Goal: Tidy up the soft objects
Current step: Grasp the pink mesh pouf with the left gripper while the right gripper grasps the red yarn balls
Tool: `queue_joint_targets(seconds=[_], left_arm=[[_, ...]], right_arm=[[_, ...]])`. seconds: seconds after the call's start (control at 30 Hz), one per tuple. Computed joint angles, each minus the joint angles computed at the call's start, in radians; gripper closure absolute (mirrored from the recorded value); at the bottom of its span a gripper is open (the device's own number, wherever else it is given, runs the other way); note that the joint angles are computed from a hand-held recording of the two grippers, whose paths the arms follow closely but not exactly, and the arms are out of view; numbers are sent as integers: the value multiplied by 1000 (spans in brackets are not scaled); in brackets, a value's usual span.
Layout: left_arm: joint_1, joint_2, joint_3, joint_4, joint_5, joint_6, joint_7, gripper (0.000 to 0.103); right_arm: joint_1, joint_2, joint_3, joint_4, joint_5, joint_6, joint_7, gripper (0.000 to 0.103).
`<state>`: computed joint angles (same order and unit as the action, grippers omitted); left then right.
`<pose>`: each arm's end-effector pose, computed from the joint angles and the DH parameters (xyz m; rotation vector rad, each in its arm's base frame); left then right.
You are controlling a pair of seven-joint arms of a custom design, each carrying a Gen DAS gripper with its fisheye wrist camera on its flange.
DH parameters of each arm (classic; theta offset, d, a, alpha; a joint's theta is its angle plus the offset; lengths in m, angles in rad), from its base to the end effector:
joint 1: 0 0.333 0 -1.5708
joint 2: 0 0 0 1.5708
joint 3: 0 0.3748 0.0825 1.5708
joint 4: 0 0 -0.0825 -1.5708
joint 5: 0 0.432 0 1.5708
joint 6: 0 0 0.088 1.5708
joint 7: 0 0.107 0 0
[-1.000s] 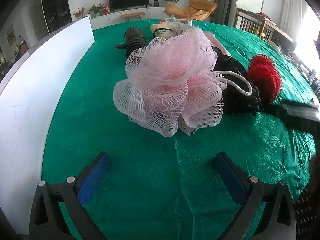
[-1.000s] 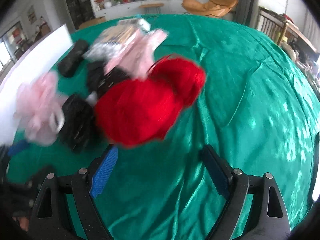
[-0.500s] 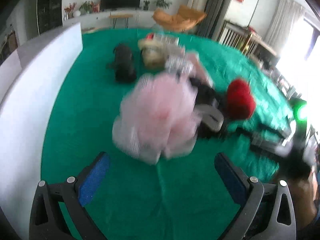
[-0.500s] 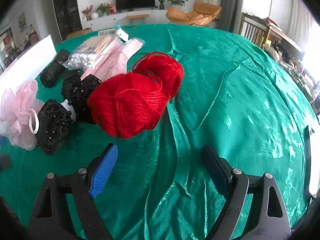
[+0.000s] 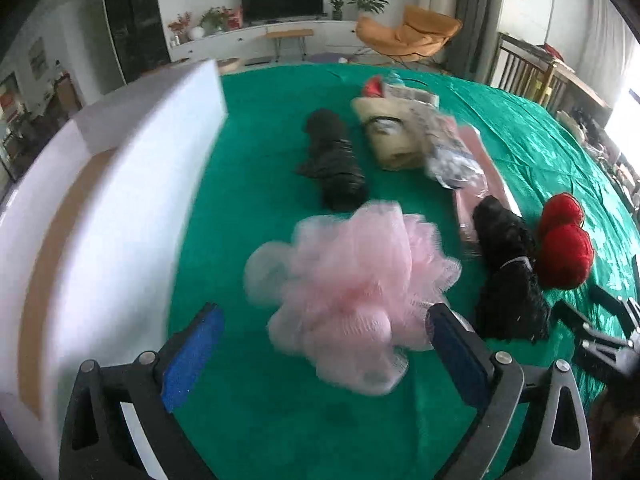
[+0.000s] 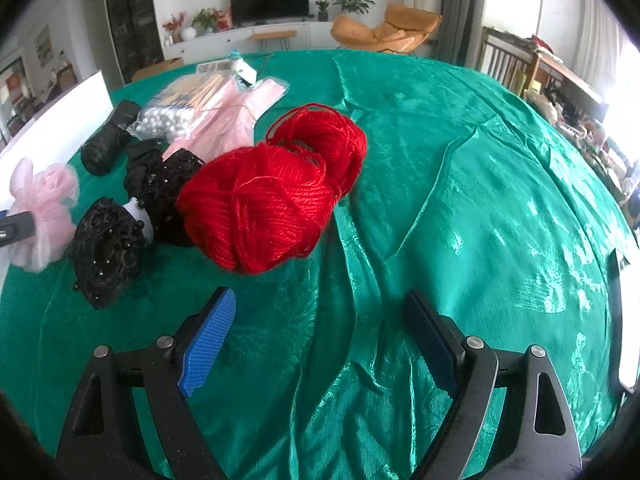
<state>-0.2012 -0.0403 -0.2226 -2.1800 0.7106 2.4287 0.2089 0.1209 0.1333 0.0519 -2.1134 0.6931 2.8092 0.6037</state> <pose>0.5393 -0.2421 0.4702 -2.2031 1.3748 -0.4391 0.6406 0.0795 0.4352 -2.2023 1.2462 -0.4436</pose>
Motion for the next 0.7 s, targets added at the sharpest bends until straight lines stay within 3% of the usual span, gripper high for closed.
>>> queue_joint_targets(seconds=[0.13,0.2,0.37,0.53,0.63,0.67,0.7], left_arm=[[9,-62,5,-57,-13,69,22,3],[22,-76,13,-86,-22,177,24,3],[28,-15,14,-44,-115,265,126,3],[12,101,15,57,-120,192,169,3],[-9,122,28,79,-68,116,122,4],[-12,118,32,73,-50,115,101,7],[-11,110,37,60,-38,133,85,27]], right_arm=[[-1,0,1,1,2,0,-3,15],[-1,0,1,1,2,0,-3,15],[-1,0,1,0,4,0,-4,15],[-2,0,1,1,6,-2,-7,15],[-2,0,1,1,8,-2,-9,15],[-1,0,1,1,8,-2,-9,15],[-1,0,1,1,8,-2,-9,15]])
